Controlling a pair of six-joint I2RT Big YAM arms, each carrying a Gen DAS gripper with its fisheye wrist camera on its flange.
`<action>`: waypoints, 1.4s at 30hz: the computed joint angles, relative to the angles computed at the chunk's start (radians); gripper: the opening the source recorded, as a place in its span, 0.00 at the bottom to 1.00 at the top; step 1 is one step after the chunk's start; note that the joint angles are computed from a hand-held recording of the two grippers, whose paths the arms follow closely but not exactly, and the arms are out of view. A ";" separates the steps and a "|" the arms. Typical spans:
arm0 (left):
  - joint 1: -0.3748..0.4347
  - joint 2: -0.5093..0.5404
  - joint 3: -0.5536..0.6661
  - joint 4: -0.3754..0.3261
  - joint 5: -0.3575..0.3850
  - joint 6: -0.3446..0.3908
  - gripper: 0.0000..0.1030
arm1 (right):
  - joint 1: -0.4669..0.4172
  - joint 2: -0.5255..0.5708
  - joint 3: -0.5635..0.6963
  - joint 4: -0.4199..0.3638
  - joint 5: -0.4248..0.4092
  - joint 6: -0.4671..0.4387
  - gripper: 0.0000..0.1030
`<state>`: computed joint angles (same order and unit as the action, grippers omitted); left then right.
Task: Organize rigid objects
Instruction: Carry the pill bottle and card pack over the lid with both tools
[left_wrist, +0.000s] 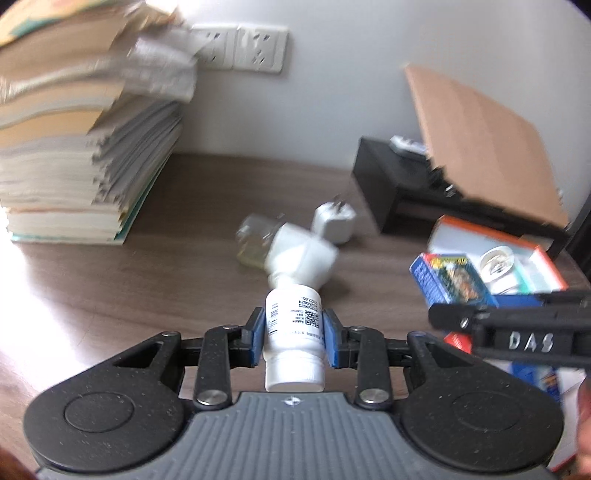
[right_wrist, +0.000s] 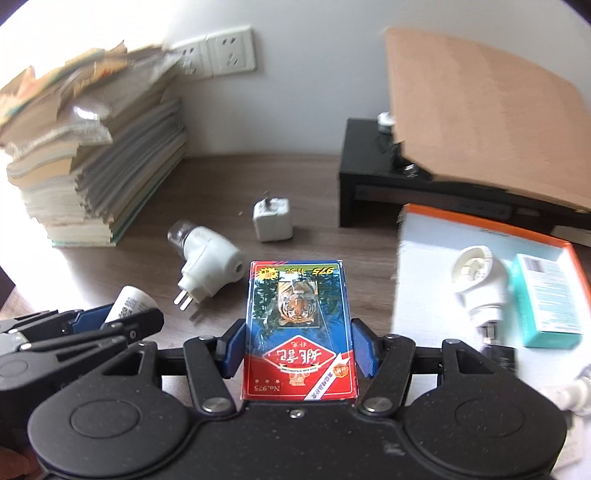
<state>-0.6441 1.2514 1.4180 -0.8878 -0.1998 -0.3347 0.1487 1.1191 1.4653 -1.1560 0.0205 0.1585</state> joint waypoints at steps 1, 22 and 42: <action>-0.013 0.002 0.014 -0.005 -0.001 -0.011 0.32 | -0.009 -0.012 0.000 -0.002 0.002 -0.003 0.69; -0.317 0.129 0.195 0.004 -0.069 -0.059 0.32 | -0.484 -0.248 -0.059 -0.067 -0.128 -0.149 0.69; -0.425 0.166 0.217 -0.035 -0.140 -0.125 0.32 | -0.710 -0.315 -0.109 -0.121 -0.287 -0.276 0.69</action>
